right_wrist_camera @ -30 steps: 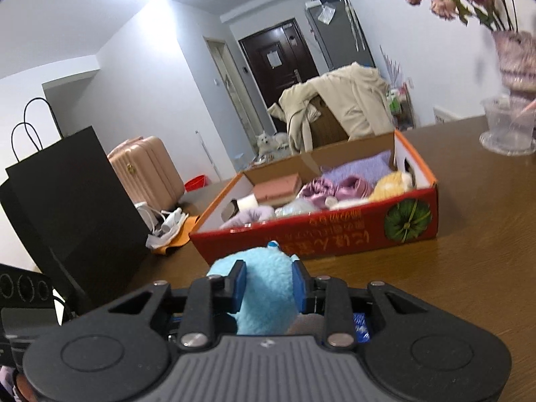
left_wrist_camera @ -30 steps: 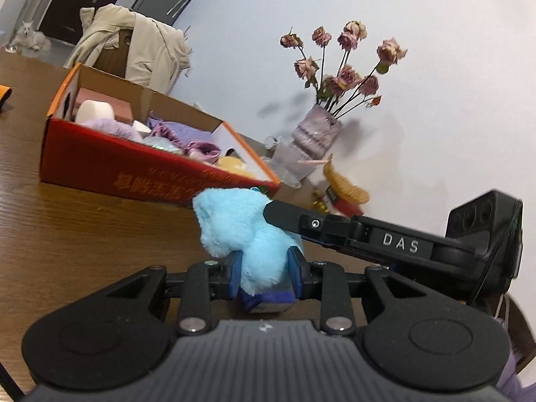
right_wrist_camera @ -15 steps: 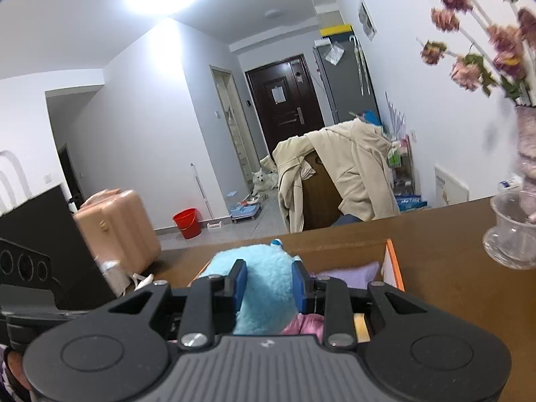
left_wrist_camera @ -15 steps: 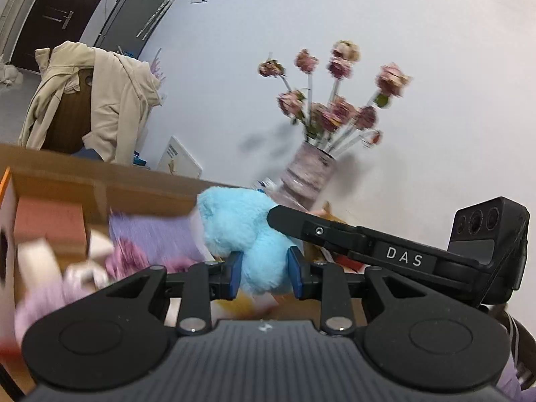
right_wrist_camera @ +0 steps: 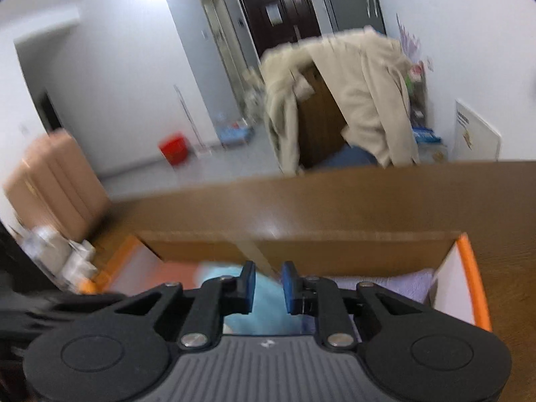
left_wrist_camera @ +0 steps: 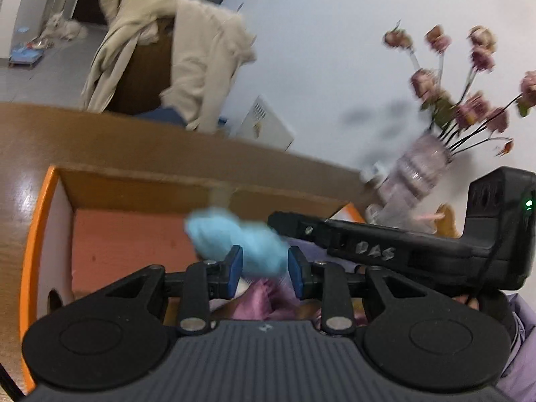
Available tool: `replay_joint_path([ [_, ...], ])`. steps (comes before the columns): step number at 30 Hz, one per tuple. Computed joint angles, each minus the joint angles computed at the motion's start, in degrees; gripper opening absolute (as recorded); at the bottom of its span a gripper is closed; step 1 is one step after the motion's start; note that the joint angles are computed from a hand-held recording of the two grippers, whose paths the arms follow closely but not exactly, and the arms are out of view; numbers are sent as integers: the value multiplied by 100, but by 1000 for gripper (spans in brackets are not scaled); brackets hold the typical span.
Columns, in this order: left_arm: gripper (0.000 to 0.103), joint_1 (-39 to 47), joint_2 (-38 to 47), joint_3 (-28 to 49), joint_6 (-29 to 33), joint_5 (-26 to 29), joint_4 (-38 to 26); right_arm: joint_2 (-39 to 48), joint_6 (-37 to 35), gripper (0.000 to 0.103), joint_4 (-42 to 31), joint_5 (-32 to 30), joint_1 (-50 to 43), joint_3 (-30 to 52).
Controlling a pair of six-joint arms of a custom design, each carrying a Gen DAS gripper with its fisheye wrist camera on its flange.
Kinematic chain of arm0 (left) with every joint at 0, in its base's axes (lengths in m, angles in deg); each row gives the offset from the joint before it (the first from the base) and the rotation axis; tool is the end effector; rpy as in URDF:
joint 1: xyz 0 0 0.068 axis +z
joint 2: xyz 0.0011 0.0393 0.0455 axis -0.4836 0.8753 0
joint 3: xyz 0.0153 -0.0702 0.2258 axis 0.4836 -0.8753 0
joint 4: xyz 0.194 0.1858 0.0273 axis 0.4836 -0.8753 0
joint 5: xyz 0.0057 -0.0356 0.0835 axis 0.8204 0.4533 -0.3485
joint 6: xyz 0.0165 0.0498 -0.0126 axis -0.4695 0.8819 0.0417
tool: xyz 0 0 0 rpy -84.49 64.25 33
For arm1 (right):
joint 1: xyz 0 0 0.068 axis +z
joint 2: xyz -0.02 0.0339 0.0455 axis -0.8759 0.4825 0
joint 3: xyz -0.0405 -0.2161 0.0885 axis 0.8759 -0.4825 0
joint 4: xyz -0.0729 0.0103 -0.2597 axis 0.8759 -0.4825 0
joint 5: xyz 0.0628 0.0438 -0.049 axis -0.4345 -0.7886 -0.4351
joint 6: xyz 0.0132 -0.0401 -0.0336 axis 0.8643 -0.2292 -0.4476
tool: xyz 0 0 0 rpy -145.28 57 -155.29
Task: Organize soft objects
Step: 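Carry the blue pouf into the box and open the left gripper, then grasp the blue tissue pack with the left gripper while the right closes on it too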
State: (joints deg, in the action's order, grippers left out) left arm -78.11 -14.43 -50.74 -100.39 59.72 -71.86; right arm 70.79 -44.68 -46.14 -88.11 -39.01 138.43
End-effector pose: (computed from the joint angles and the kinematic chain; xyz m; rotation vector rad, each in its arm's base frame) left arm 0.1770 -0.1798 0.1295 -0.3978 2.1650 -0.5126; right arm 0.3111 0.1446 0.1453 -0.7667 2.1860 0.7236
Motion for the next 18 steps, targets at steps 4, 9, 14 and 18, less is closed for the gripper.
replay_joint_path([
  [4,30,-419,-446,87,297,-730,-703,-34,-123,17,-70,-204,-62,-144],
  [9,31,-1288,-1027,491,-65,-1764,-2125,-1378,-409,19,-509,-477,-575,-633],
  [14,42,-2674,-996,1488,-1662,-3065,-4511,-3341,-1303,21,-1859,-995,-1537,-1068],
  [18,50,-4027,69,2956,-4243,-3791,-7560,-4658,-2512,29,-3451,-1929,-3040,-1062],
])
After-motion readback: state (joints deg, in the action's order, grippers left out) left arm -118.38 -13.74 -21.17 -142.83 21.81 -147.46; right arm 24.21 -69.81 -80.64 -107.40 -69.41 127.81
